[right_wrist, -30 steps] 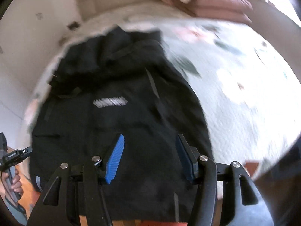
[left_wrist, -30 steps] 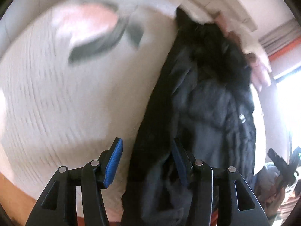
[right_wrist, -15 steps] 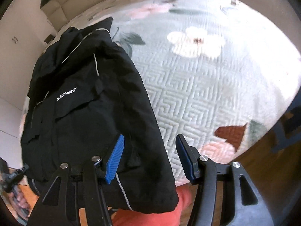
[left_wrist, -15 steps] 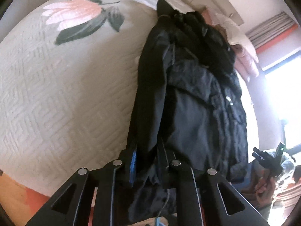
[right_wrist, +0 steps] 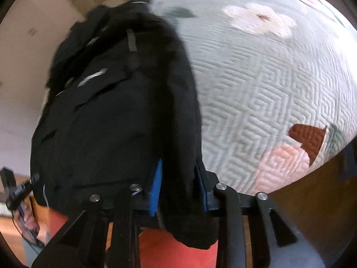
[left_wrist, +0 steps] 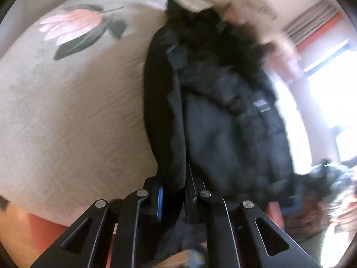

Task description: Fold large clothes

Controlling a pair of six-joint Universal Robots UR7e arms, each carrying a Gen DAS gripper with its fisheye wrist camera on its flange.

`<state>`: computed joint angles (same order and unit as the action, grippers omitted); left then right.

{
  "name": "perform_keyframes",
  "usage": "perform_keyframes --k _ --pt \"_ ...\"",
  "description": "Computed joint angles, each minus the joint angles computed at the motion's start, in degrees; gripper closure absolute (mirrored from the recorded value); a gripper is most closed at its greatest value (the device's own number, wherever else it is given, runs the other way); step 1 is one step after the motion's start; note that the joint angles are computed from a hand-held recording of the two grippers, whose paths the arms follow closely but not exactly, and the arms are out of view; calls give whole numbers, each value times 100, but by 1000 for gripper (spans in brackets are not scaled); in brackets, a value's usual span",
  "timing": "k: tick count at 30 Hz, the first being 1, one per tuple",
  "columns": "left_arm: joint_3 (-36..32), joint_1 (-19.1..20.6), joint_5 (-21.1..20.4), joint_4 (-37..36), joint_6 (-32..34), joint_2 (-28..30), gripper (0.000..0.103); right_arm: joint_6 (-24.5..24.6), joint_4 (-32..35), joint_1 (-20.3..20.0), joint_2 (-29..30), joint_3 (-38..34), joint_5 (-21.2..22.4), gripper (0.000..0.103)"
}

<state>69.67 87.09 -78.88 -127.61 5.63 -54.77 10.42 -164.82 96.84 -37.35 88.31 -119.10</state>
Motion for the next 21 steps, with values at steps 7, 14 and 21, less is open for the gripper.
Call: perform_keyframes --k 7,14,21 --pt "-173 239 -570 390 -259 75 78 -5 296 10 -42 143 291 60" --pt "5 308 -526 662 -389 -42 50 300 427 -156 -126 481 531 45" --pt "317 55 87 500 -122 -134 49 104 -183 -24 -107 592 340 64"
